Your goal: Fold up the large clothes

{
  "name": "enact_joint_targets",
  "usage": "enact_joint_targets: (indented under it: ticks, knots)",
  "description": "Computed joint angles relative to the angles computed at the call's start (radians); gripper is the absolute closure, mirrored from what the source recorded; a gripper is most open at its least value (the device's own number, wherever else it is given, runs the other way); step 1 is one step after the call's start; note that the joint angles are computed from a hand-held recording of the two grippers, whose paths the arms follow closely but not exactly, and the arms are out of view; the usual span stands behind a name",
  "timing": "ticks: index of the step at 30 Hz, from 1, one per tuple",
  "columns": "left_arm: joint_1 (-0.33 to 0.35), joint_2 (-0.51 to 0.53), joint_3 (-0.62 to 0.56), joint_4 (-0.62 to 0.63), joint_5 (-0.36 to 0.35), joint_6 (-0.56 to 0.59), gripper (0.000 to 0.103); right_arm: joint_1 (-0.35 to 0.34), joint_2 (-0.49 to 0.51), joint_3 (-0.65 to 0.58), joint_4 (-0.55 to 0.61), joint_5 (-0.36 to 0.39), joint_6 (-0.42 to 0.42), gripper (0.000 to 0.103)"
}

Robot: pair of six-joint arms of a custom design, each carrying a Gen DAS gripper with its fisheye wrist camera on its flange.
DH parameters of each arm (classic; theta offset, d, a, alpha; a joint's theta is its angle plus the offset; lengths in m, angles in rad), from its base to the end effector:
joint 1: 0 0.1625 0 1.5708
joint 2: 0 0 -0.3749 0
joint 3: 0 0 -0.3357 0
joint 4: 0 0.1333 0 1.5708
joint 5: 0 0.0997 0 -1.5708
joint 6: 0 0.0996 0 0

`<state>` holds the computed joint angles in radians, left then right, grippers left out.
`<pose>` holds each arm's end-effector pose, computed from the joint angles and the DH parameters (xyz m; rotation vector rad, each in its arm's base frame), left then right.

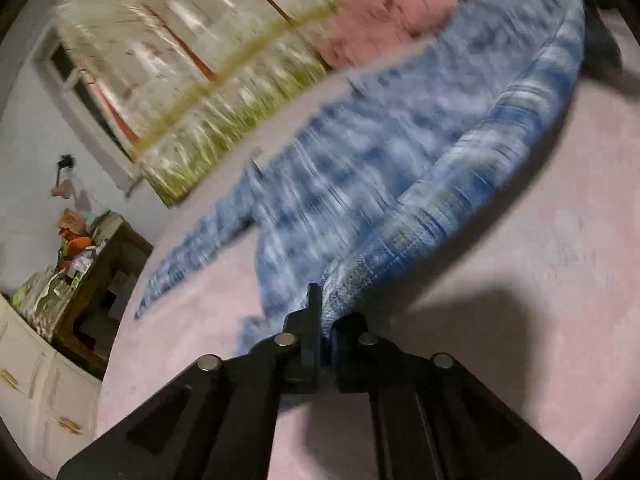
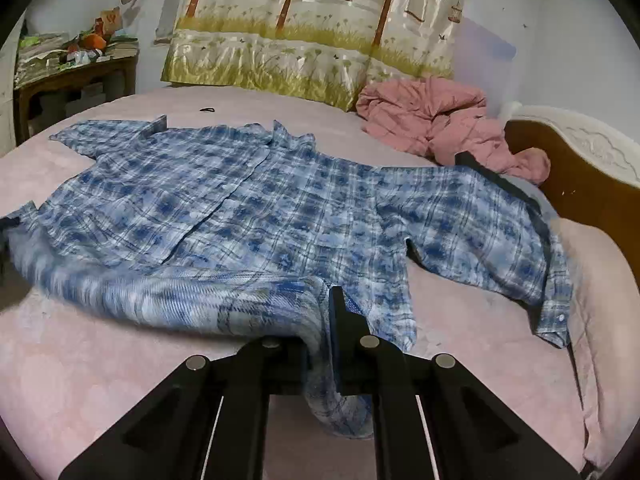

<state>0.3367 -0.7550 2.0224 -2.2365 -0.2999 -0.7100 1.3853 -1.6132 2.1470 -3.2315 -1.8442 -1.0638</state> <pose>-0.3387 -0.3606 0.0184 0.8860 1.6733 -0.8016 0.0303 -0.4152 0.4151 0.7332 -1.9933 0.9141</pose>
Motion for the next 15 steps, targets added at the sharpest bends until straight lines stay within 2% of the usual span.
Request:
enact_joint_targets:
  ticks: [3,5,9,10,12,13,15]
  knots:
    - [0.028,-0.016,-0.019,-0.213,-0.023,0.186,0.098,-0.001,0.013,-0.030,0.016,-0.001,0.016,0.094]
    - [0.069,-0.006,-0.095,-0.243,-0.047,0.280,0.096,0.003,0.032,-0.070,0.045,-0.002,0.037,0.094]
    - [0.201,0.039,-0.371,-0.055,-0.202,0.406,0.096,0.047,0.157,-0.255,0.160,-0.081,0.089,0.094]
    - [0.232,0.067,-0.457,0.041,-0.219,0.413,0.096,0.051,0.190,-0.302,0.188,-0.098,0.106,0.094]
    - [0.287,0.120,-0.599,0.155,-0.250,0.439,0.096,0.053,0.263,-0.414,0.287,-0.116,0.142,0.094]
    - [0.314,0.140,-0.663,0.206,-0.286,0.450,0.095,0.052,0.291,-0.448,0.316,-0.122,0.144,0.094]
    - [0.354,0.183,-0.743,0.233,-0.320,0.483,0.092,0.057,0.375,-0.516,0.298,-0.167,0.109,0.094]
